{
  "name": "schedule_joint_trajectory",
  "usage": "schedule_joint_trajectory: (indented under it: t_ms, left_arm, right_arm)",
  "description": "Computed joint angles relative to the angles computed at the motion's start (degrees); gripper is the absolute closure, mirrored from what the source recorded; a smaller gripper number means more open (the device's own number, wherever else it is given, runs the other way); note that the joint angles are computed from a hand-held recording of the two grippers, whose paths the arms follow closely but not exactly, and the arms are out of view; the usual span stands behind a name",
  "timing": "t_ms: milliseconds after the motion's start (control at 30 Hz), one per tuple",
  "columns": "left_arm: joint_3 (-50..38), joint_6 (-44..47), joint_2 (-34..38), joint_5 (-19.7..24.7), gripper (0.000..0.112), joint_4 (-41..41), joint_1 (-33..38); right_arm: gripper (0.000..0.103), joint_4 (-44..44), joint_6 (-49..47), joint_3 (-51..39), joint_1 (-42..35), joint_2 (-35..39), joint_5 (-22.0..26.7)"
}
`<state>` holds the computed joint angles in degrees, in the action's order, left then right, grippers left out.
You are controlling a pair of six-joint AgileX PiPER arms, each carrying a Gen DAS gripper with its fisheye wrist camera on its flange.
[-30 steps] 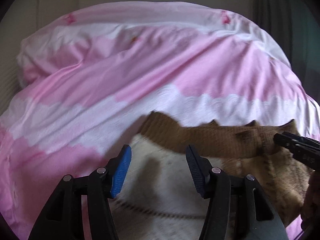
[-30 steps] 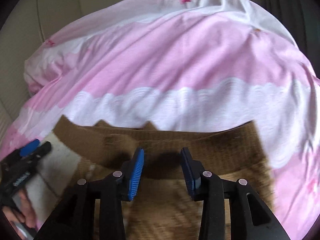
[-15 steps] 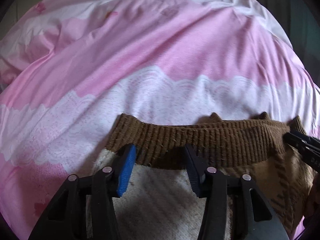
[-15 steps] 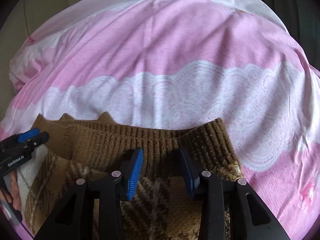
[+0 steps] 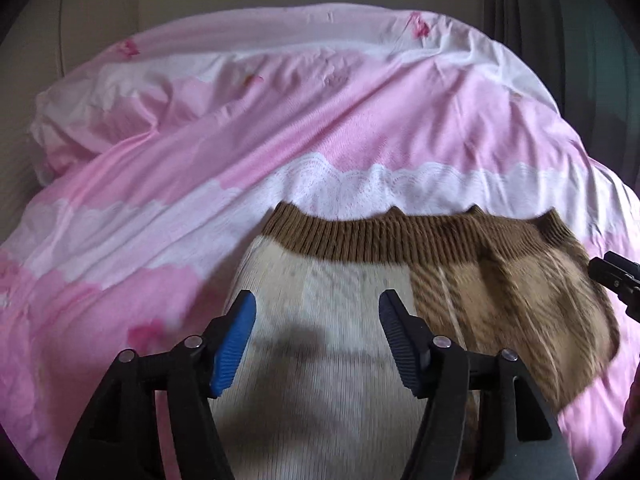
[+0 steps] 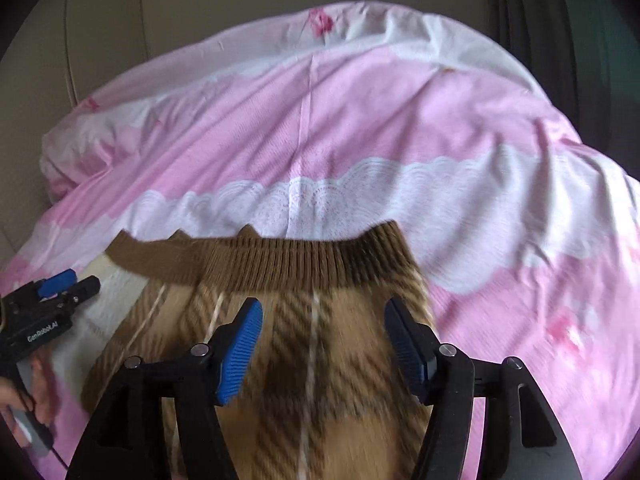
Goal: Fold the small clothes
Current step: 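Open both tools and smooth the folded sweater flat, then grasp one end of the folded sweater with the right tool and lift it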
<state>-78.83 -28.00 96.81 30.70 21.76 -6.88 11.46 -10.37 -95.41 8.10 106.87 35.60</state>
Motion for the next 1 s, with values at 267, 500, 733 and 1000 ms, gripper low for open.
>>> schedule_joint_trajectory:
  t_ms: [267,500,733,1000]
  left_arm:
    - [12.1,-5.7,-5.1,-2.6,0.047,3.6,-0.2]
    - [14.5,-15.8,-5.1,-3.4,0.047,14.2,-2.2]
    - [19.3,-24.3,-11.8,0.2,0.047,22.3,-8.2]
    - [24.9,-34.0,-18.1,3.3,0.047,26.1,-14.9]
  right_arm:
    - [0.039,-6.1,-0.5,14.9,0.8,-7.8,-3.7]
    - [0.029,3.0,-3.6,10.6,-4.9,-1.3,2.9]
    - [0.028,12.1,-8.6,18.5,-8.3,-9.4,0.1]
    - [0.028,37.6,-21.3,28.6,-16.0,-15.7,5.8]
